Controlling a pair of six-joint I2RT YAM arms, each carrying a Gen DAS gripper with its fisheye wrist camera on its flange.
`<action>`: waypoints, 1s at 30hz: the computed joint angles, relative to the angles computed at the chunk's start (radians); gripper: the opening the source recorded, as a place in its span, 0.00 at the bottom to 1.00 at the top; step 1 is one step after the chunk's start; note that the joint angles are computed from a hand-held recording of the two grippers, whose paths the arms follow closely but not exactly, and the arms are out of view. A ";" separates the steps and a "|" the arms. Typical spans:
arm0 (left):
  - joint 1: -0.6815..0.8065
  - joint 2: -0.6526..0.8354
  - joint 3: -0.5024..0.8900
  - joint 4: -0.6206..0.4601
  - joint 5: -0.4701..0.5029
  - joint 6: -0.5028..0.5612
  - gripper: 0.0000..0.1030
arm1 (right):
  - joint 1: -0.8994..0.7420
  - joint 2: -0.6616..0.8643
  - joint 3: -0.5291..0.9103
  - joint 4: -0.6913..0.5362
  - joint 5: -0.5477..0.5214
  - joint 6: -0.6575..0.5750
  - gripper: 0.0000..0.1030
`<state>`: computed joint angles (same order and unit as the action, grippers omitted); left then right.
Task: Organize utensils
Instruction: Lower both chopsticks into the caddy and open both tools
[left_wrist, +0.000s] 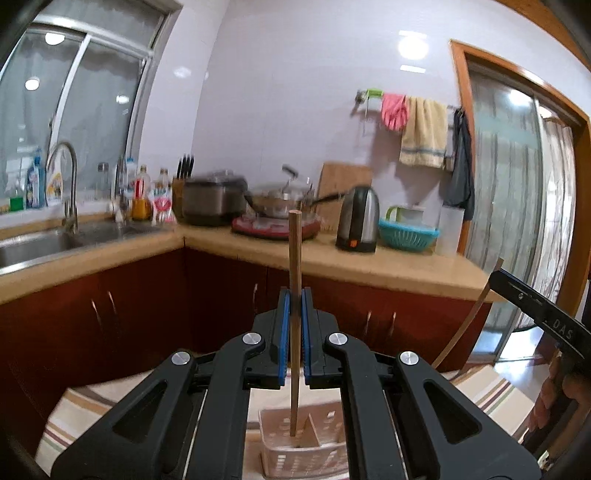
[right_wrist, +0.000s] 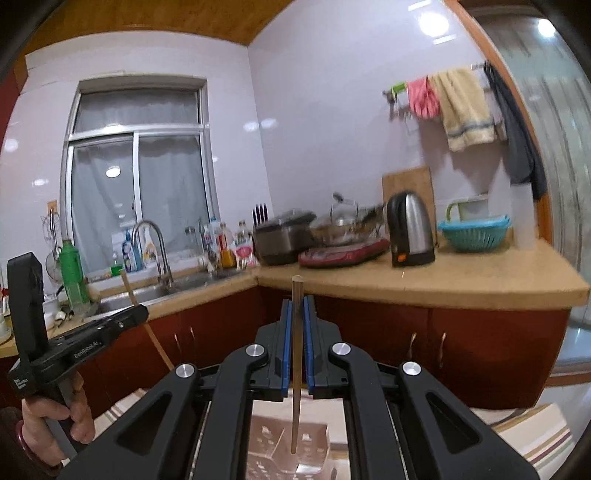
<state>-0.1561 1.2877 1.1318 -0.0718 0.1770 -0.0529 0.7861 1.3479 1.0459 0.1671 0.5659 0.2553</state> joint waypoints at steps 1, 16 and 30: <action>0.001 0.019 -0.010 0.006 0.000 0.000 0.06 | -0.006 0.013 -0.004 -0.001 -0.011 0.012 0.07; 0.023 0.090 -0.121 0.034 0.002 0.012 0.49 | -0.021 0.097 -0.038 -0.067 -0.027 0.128 0.29; 0.076 -0.288 -0.443 -0.079 -0.008 0.106 0.60 | 0.179 -0.104 -0.180 -0.297 0.265 0.251 0.54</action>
